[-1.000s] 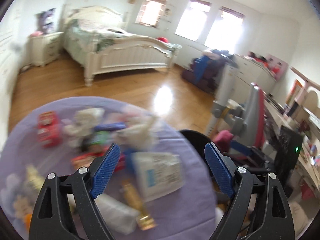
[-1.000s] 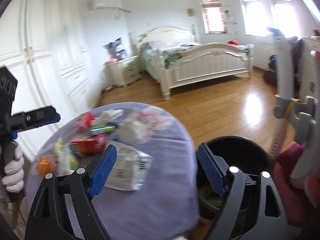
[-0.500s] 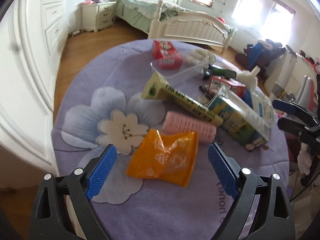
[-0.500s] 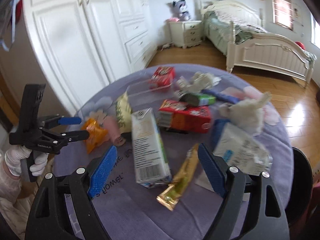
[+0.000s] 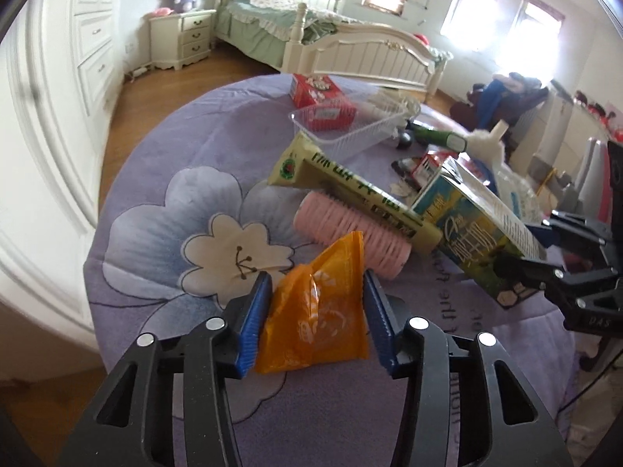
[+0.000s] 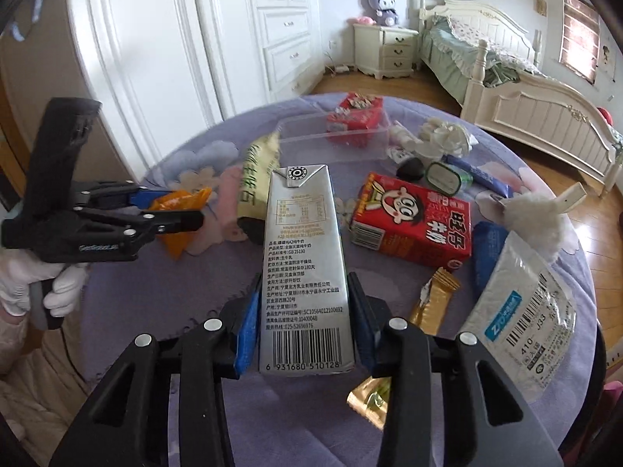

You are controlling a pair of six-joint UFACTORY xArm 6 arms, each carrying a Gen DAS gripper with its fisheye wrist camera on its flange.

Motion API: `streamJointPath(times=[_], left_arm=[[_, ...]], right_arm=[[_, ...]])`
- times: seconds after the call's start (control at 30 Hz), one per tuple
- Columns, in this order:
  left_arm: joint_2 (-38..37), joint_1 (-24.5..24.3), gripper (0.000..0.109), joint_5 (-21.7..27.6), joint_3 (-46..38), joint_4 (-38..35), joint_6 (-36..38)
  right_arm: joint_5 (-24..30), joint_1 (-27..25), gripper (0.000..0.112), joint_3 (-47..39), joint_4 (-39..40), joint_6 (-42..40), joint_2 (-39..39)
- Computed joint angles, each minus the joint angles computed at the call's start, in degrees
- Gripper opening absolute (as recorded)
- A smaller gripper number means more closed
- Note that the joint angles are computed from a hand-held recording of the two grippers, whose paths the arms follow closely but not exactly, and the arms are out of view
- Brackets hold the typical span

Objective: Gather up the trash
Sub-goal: 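Grasp the orange packet with the left tool while the right tool grasps the white milk carton, then carry the packet and carton over the black bin and open both tools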

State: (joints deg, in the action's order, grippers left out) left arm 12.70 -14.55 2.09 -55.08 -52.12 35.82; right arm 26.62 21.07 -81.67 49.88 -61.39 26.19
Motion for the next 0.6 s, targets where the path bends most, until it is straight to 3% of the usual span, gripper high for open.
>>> streamJointPath(times=[0.07, 0.17, 0.27, 0.43, 0.6], left_arm=[[-1.47, -0.52, 0.024, -0.64, 0.46, -2.60, 1.87], [-3.63, -1.80, 0.024, -0.08, -1.20, -15.55, 13.03], [-4.85, -3.49, 0.024, 0.62, -4.08, -23.66, 21.02], [-1.80, -5.97, 0.024, 5.23, -12.49, -23.12, 20.77], [7.28, -9.95, 0.024, 12.32, -27.65, -21.68, 19.87]], right_arm=[[1.36, -0.78, 0.041, 1.96, 7.66, -5.88, -2.47], [3.29, -2.50, 0.041, 3.64, 19.77, -13.45, -5.33], [1.10, -4.34, 0.041, 5.77, 30.72, -20.75, -8.57], [-6.63, -7.05, 0.041, 7.30, 48.30, -34.40, -12.10], [-14.36, -11.12, 0.041, 4.70, 62.76, -45.40, -11.22]])
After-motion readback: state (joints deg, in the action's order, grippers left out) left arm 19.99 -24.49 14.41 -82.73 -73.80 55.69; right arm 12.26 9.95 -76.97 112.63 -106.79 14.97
